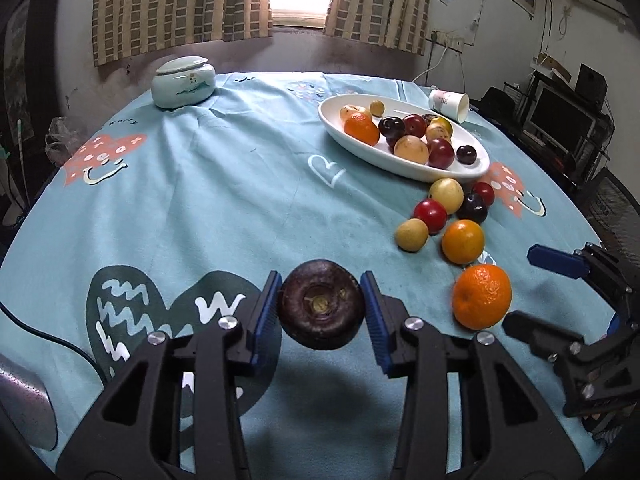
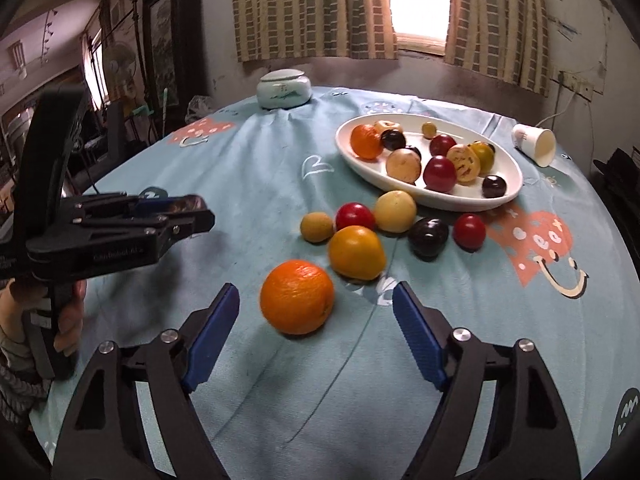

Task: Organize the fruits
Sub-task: 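Grasp the mandarin with the right tool while the left tool holds the dark plum, then release dark plum on plate with left tool while right tool releases mandarin there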

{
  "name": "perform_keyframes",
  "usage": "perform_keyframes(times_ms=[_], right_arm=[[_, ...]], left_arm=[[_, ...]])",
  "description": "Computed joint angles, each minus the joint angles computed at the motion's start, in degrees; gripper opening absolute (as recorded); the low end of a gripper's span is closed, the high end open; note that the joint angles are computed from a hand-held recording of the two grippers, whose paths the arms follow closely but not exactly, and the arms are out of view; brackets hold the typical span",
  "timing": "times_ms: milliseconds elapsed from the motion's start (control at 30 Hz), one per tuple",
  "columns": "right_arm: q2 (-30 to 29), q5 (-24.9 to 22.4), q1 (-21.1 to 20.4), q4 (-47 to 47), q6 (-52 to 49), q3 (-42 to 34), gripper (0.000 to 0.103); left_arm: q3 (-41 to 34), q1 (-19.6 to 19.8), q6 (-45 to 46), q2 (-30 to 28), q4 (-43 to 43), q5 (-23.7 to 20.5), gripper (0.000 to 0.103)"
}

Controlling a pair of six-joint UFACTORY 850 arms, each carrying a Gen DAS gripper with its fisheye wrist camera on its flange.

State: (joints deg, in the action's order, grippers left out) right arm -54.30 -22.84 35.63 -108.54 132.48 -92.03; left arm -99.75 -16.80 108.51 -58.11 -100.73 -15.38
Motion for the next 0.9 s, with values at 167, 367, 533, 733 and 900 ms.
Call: perform_keyframes(times_ms=[167,367,533,733,900], right_arm=[[-2.03,2.79,-0.19,6.91,-7.22,-3.25,0.056],[-3.39,3.11,-0.28,13.07,-12.02,-5.48,0.055],[-3.48,4.59,-0.72,14.0,-12.35,-5.62,0.047],[-3.2,4.91,-0.77,11.6,-9.56,-5.1,0.045],[-0.2,1.78,-0.58,-0.59,3.93,-0.51,0.045]], left_arm=[[0.54,0.08,1.84,0.37,-1.19,-0.86,0.041],[0.58,-0.19,1.92,0.35,-0.44,-0.65,0.041],[0.21,-0.32,0.74,0.01,0.76,-0.3,0.041],[-0.94,-0.68,-3.58,-0.92,5.71,0.82,0.041],[-1.33,-0.69,-4.7,-1.01,6.67,1.25,0.041]])
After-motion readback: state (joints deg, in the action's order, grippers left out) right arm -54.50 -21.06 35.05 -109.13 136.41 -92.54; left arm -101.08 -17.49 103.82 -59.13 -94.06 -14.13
